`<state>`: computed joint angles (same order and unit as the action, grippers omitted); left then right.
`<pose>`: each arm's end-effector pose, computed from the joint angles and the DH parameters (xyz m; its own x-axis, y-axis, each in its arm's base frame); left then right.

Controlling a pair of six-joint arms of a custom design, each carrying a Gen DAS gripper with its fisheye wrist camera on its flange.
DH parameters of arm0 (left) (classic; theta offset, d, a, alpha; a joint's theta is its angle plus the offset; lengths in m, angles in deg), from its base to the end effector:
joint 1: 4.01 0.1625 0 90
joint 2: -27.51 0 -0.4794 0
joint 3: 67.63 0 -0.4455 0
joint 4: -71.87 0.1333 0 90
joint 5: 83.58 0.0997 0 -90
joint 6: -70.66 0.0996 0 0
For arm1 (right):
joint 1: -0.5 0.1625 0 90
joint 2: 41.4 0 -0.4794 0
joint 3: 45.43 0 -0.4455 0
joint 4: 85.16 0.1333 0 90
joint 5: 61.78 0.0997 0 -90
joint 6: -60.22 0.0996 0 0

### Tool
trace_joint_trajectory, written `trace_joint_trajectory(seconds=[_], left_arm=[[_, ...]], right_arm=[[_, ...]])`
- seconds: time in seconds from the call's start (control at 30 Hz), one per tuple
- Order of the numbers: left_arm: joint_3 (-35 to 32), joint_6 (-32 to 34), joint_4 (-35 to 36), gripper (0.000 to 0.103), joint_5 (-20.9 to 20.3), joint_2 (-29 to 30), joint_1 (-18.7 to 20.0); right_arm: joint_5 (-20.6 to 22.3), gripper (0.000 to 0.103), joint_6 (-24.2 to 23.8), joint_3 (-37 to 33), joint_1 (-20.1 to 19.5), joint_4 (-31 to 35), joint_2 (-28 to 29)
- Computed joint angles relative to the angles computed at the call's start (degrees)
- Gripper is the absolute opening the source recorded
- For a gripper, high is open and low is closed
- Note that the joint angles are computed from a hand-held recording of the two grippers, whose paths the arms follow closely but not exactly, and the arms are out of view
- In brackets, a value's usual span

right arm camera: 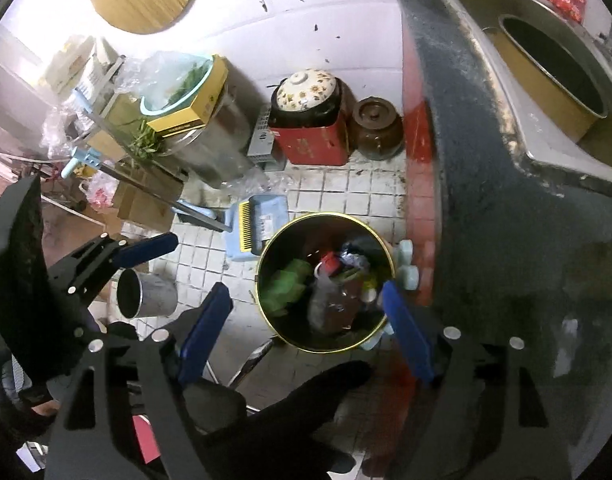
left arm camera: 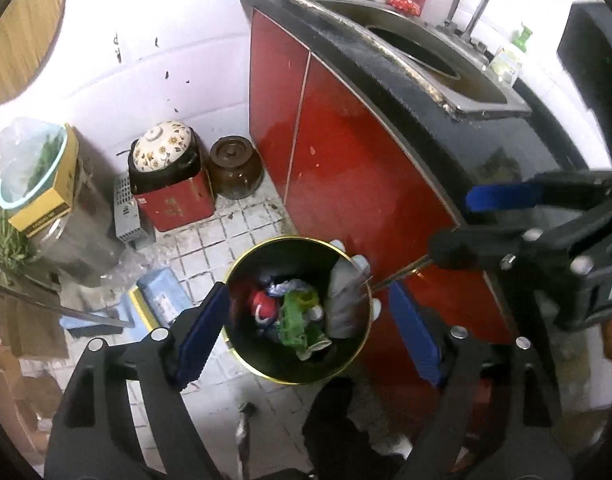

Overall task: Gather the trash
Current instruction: 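Carry the toy car and blister pack down to the floor bin and open both tools, then move both open tools back up over the sponge and white foam piece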

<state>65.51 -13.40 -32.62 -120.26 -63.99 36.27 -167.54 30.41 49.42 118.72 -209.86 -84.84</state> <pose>-0.1536 -0.4096 0.2473 -0.6863 -0.5006 -0.5277 -0.0362 0.7481 -0.6626 0.4217 -0.5612 0.0234 -0.4786 -0.8741 0.0828 -0.7962 0.4718 0.3788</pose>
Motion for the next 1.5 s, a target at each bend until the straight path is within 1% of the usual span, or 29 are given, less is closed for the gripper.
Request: trace_joint_trajectory(seconds=[0.13,0.2,0.27,0.33,0.4,0.47,0.53,0.57,0.6,0.67,0.73,0.8,0.83,0.93,0.97,1.07,1.13,1.27,1.3,1.37,1.47,1.5], left_arm=[[-0.87,-0.03,1.65,0.079,-0.18,0.17,-0.47],[-1.53,0.44,2.44,0.08,0.06,0.36,-0.74],[-2.75,1.43,2.92,0.084,0.81,1.51,-1.37],[-4.44,3.43,2.9,0.088,1.63,3.3,-2.0],[-6.72,7.33,1.93,0.092,2.88,6.0,-2.9],[-8.53,12.88,-1.8,0.093,4.16,8.92,-3.86],[-10.04,21.67,-9.97,0.094,4.36,12.46,-4.5],[-10.91,26.37,-14.33,0.094,4.11,14.52,-4.79],[-11.9,30.51,-18.11,0.094,3.66,16.61,-5.03],[-14.28,39.84,-26.61,0.094,1.76,21.66,-5.68],[-17.85,49.73,-34.73,0.094,-1.99,27.72,-6.36],[-20.96,56.07,-38.76,0.094,-5.23,32.41,-7.2],[-23.23,60.18,-41.01,0.094,-7.75,35.54,-7.84],[-28.31,67.34,-43.67,0.094,-13.46,41.84,-9.47],[-30.26,69.32,-43.93,0.094,-15.25,44.06,-10.17],[-35.22,73.2,-43.31,0.094,-19.82,49.24,-12.09],[-38.21,74.63,-41.41,0.094,-22.15,52.21,-13.61],[-40.99,77.66,-40.16,0.094,-25.06,55.09,-15.08],[-41.3,78.45,-40.3,0.094,-25.19,55.59,-15.47],[-42.29,79.24,-39.59,0.094,-25.19,56.45,-15.62],[-43.08,79.01,-38.55,0.094,-25.16,56.94,-15.52],[-43.58,78.85,-38.22,0.094,-25.02,57.27,-15.47]], right_arm=[[0.17,0.077,0.71,1.06,-0.17,-0.15,-2.36],[0.09,0.08,1.33,1.89,-0.41,-0.26,-4.18],[-0.34,0.084,2.27,3.29,-0.81,-1.5,-6.71],[-1.06,0.087,3.43,4.47,-1.22,-2.66,-9.22],[-1.57,0.088,4.9,5.81,-2.08,-3.9,-12.43],[-2.65,0.089,6.61,7.29,-3.16,-5.59,-16.18],[-4.56,0.09,8.8,9.2,-4.69,-7.55,-21.06],[-5.31,0.09,9.47,9.79,-5.2,-8.17,-22.56],[-6.54,0.09,10.76,10.88,-6.3,-9.33,-25.56],[-9.24,0.09,12.83,12.54,-7.93,-11.02,-30.18],[-11.42,0.09,14.76,14.24,-10.25,-12.41,-35.59],[-13.47,0.09,16.28,15.7,-12.45,-13.64,-40.29],[-14.24,0.09,16.83,16.44,-13.67,-14.25,-42.62],[-16.96,0.09,17.9,18.76,-17.51,-16.22,-50.04],[-17.6,0.09,17.96,19.17,-18.31,-16.59,-51.59],[-21.02,0.09,16.86,22.01,-20.94,-19.81,-58.5],[-21.06,0.09,16.45,23.22,-23.06,-19.91,-62.08],[-20.68,0.09,15.76,25.15,-27.04,-20.14,-67.62],[-21.14,0.09,16.23,25.59,-26.95,-20.23,-68.27],[-20.6,0.09,16.17,25.92,-28.13,-19.99,-69.59],[-19.97,0.09,15.7,26.28,-29.02,-20.02,-70.73],[-20.24,0.09,16.12,26.15,-28.63,-20.03,-70.36]])
